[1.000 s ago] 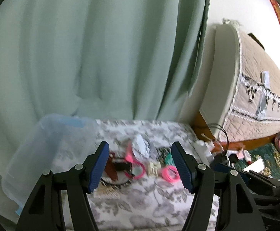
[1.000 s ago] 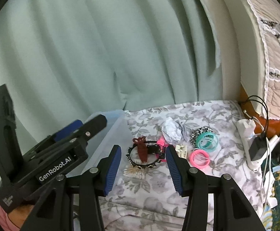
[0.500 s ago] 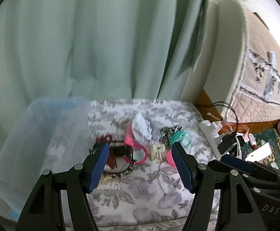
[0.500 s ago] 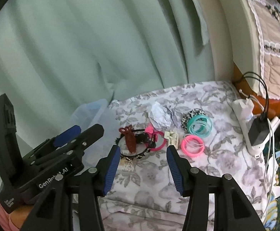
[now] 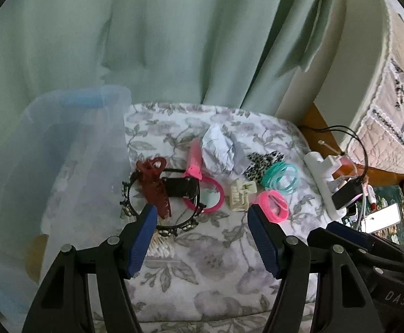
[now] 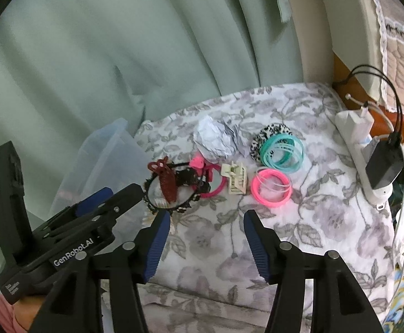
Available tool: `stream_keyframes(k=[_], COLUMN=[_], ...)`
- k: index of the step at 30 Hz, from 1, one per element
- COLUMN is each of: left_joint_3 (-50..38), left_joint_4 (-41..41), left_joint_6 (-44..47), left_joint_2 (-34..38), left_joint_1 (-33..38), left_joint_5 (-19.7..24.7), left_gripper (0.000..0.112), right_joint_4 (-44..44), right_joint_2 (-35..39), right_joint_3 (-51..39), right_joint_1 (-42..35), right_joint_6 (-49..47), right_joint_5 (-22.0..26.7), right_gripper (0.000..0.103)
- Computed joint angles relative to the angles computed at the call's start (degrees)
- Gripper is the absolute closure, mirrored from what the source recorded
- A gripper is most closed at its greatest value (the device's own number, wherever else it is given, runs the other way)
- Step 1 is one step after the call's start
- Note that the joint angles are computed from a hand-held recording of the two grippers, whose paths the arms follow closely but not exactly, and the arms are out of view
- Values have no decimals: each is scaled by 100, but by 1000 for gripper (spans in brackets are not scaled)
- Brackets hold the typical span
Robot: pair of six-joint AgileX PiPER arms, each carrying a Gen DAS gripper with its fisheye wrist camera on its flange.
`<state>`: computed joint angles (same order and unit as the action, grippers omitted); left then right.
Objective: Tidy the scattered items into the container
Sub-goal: 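Withdraw both tools from the clear box back toward the remaining items, then grasp the white hair clip with the left tool while the right tool grasps the teal and pink bangles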
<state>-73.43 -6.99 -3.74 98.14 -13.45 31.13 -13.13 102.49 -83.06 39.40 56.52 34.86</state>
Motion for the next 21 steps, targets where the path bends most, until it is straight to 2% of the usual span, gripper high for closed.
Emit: stream_keyframes(k=[10,14,21], left_joint_3=[-449,-812,-1277], left_joint_4=[-196,-88,-498], left_joint_6=[265,225,635], left_joint_2=[682,1096,1702], left_joint_1=[15,-87,-38], left_joint_5=[82,238,358], left_gripper=[44,44,44], right_joint_4=[797,928,1027], right_joint_2=[508,650,960], right_joint_3=[-111,-100,-202], right_joint_1=[-377,-576,-856], right_joint_6=[-607,-650,-722], right_joint_5=[-34,-33,89], right_gripper=[44,44,44])
